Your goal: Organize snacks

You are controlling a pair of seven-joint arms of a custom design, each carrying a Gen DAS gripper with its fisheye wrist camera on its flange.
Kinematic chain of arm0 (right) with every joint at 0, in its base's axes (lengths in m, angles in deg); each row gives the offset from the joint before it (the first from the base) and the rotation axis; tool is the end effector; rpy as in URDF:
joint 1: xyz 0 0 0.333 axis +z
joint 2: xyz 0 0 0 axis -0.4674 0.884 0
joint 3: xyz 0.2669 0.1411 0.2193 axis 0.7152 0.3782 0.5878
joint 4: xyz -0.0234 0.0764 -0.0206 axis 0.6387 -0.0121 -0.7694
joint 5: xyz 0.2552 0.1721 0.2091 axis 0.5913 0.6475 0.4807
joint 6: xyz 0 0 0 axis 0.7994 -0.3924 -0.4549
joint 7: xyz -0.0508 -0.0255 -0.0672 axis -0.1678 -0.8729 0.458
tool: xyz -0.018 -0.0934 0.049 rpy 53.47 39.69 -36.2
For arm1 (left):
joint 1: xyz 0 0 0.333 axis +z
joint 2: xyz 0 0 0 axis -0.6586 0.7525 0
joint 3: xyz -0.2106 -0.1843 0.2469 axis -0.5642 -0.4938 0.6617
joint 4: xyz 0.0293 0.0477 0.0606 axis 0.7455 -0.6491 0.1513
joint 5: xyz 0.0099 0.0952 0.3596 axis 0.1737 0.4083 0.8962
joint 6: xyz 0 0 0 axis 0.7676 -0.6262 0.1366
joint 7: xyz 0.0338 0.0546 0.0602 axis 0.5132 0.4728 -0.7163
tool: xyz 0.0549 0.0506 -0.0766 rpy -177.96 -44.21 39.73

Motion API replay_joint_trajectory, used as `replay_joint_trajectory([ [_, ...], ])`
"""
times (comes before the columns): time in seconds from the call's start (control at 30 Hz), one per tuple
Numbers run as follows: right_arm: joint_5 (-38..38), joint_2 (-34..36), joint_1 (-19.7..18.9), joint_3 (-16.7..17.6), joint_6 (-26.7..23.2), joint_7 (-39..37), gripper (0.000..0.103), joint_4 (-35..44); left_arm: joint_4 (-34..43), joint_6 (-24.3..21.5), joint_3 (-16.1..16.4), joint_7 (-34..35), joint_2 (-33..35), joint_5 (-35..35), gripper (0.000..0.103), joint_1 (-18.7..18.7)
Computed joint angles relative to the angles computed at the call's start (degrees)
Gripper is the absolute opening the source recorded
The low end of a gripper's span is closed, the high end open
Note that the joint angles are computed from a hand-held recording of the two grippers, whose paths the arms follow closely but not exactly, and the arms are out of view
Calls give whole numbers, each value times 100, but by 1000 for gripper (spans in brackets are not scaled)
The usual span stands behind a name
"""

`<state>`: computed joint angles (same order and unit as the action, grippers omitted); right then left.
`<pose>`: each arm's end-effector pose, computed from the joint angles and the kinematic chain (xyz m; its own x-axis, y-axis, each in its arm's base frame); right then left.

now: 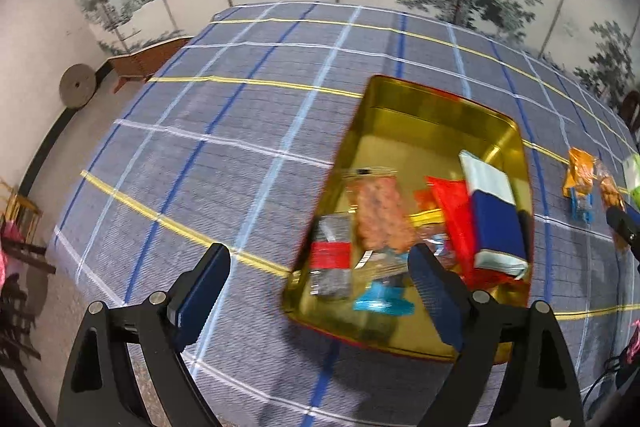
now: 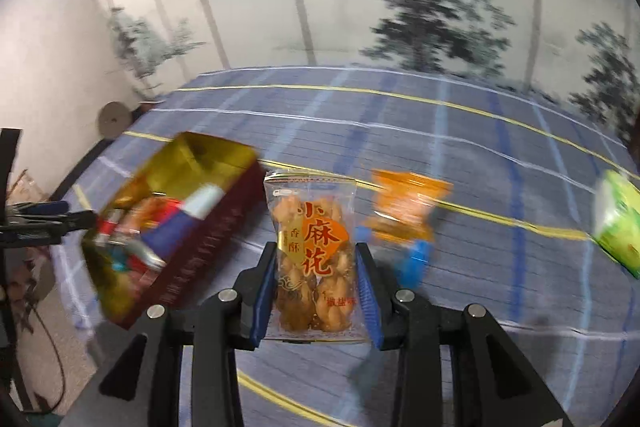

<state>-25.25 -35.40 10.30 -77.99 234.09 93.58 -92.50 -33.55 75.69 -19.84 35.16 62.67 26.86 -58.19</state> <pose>0.5143 0.3993 0.4484 0.1801 -0.9696 -0.1656 -0.7100 -0.0117 -0.7041 0.5881 -0.2725 0.5000 -0.0374 -0.9971 -0.0669 -0.8596 0.0663 -0.5066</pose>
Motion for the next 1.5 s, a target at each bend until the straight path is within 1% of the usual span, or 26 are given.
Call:
replay_joint_trajectory([
  [0.07, 325, 203, -53, 224, -14, -365, 37, 283, -100, -15, 56, -106, -83, 100, 89, 7],
  [0.27, 1456, 909, -57, 763, -217, -1839, 37, 1250, -383, -74, 83, -322, -306, 239, 89, 143],
  [0.33, 1684, 1088, 27, 825, -359, -2203, 37, 1513, -474, -103, 86, -426, -383, 320, 89, 186],
  [0.37, 1840, 1194, 20, 911, -448, -2453, 37, 1668, -528, -105, 82, -469, -425, 340, 89, 216],
  [0.47, 2206, 1391, 57, 1012, -623, -2976, 37, 1981, -687, -111, 66, -568, -549, 334, 89, 324],
  [0.57, 2522, 1593, 143, 1031, -909, -3441, 37, 2373, -805, -131, 56, -661, -637, 338, 89, 424],
  [0.73, 2997, 1861, 291, 992, -1176, -4071, 37, 2864, -996, -115, 18, -774, -788, 308, 89, 560],
  [0.87, 3314, 2043, 465, 879, -1381, -4451, 37, 3177, -1052, -141, -25, -698, -803, 170, 89, 630],
  [0.93, 3442, 2105, 556, 783, -1457, -4550, 37, 3276, -1072, -139, -37, -689, -802, 149, 89, 639],
  [1.23, 3753, 2191, 680, 644, -1536, -4786, 38, 3347, -1038, -146, -57, -626, -756, 122, 89, 623],
  [1.5, 3910, 2172, 646, 667, -1425, -4820, 39, 3244, -953, -191, -74, -506, -652, 55, 89, 552],
])
